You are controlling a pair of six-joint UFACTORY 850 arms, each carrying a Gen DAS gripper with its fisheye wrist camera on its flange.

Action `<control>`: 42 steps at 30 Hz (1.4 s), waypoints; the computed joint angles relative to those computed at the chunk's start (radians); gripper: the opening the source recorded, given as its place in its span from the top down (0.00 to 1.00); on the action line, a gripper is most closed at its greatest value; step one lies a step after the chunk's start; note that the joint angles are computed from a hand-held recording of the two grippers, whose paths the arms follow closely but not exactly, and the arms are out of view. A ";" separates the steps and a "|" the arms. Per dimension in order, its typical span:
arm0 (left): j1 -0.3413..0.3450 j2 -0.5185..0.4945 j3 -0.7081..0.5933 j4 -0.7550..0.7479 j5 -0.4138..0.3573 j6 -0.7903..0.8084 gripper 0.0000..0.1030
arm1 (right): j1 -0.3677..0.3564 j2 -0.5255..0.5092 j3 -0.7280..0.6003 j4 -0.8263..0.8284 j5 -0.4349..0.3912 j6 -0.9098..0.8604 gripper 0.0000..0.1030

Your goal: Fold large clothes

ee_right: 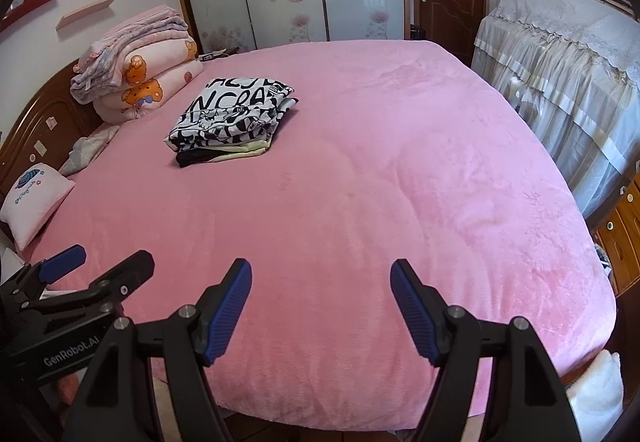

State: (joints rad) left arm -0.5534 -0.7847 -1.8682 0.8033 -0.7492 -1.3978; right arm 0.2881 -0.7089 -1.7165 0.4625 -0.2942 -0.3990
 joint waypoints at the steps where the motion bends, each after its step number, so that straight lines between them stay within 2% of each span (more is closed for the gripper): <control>1: 0.000 -0.002 -0.003 -0.001 -0.007 -0.001 0.02 | 0.001 0.002 0.002 0.005 0.001 -0.004 0.30; 42: -0.005 -0.001 -0.011 -0.017 -0.039 0.011 0.02 | 0.012 0.006 -0.002 -0.086 0.011 0.112 0.30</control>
